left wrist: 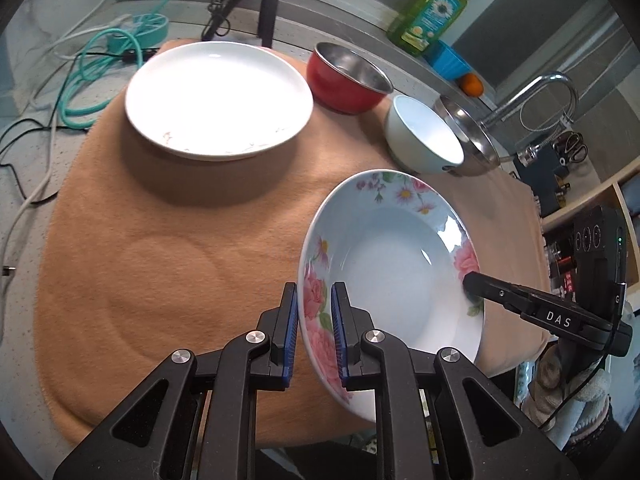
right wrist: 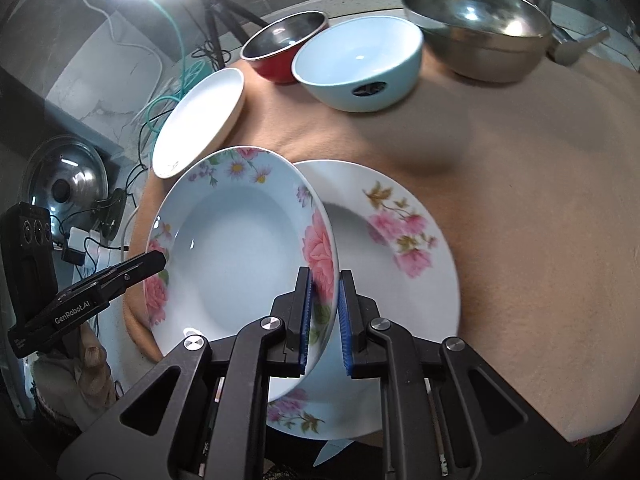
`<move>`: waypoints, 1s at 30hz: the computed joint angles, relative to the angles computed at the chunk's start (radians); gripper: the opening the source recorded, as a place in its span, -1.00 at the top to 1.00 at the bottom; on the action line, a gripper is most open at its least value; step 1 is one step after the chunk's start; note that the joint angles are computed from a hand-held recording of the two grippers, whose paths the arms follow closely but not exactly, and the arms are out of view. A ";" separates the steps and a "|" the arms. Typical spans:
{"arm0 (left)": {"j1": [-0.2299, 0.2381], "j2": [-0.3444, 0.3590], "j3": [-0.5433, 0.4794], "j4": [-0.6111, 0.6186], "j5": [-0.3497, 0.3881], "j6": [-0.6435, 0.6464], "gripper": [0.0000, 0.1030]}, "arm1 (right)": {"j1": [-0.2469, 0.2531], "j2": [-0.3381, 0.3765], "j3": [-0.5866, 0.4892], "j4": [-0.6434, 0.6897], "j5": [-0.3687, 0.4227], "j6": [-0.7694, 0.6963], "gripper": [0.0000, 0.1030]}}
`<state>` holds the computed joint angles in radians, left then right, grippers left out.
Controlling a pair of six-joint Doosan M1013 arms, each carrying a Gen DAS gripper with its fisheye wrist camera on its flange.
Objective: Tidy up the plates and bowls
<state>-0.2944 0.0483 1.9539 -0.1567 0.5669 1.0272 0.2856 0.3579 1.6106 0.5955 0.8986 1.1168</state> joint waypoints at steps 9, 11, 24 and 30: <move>-0.016 0.019 -0.020 0.002 0.013 0.009 0.72 | -0.015 -0.008 0.017 0.001 -0.005 0.013 0.75; -0.018 0.022 -0.023 -0.004 0.015 0.017 0.72 | -0.020 -0.009 0.018 0.000 -0.003 0.014 0.75; -0.031 0.046 -0.042 -0.003 0.041 0.034 0.72 | -0.035 -0.012 0.029 -0.015 0.007 0.025 0.75; -0.036 0.057 -0.050 -0.001 0.057 0.037 0.72 | -0.035 -0.006 0.025 -0.029 0.018 0.040 0.75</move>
